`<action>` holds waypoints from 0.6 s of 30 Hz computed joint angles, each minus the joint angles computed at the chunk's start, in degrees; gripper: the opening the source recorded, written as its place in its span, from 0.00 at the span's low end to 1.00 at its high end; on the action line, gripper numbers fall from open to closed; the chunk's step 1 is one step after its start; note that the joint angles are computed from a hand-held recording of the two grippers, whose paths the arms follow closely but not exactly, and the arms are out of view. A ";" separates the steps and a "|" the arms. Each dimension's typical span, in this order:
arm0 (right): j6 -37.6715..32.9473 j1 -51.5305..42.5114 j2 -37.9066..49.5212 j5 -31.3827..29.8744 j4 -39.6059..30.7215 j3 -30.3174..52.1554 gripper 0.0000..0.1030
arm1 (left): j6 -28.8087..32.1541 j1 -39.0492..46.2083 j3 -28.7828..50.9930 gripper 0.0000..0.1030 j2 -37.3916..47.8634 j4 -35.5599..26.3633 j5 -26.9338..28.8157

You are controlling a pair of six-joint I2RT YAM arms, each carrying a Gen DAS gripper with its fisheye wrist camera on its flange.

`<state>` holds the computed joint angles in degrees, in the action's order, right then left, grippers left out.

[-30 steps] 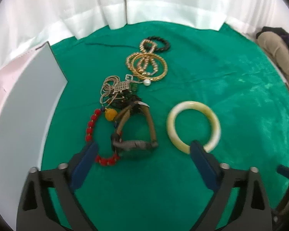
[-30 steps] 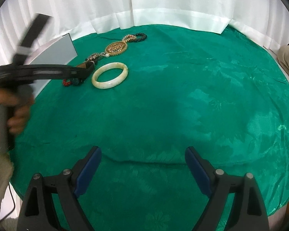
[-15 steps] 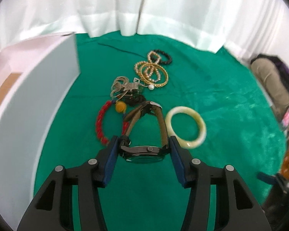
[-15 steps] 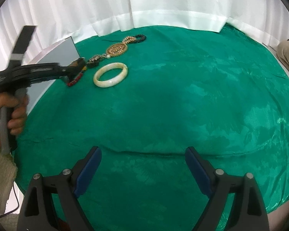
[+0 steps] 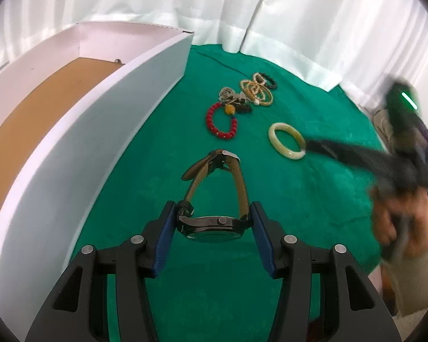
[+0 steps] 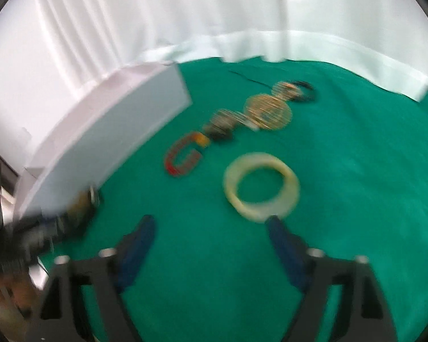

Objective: Organize jewelry
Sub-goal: 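Grasp the black wristwatch with the left tool while the right tool grasps the red bead bracelet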

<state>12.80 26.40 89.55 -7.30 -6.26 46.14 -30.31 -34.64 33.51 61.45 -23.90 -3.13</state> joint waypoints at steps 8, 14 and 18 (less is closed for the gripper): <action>5.08 0.98 31.83 1.79 -15.45 37.74 0.35 | -2.64 -1.30 -1.35 0.52 -8.96 -6.00 -1.96; 4.42 3.28 38.63 5.27 -22.17 48.75 0.27 | -1.91 0.40 -1.86 0.52 -10.94 -7.32 -1.26; 3.58 5.50 40.92 8.50 -25.52 53.01 0.17 | -2.74 1.10 -2.46 0.52 -11.91 -8.37 -0.72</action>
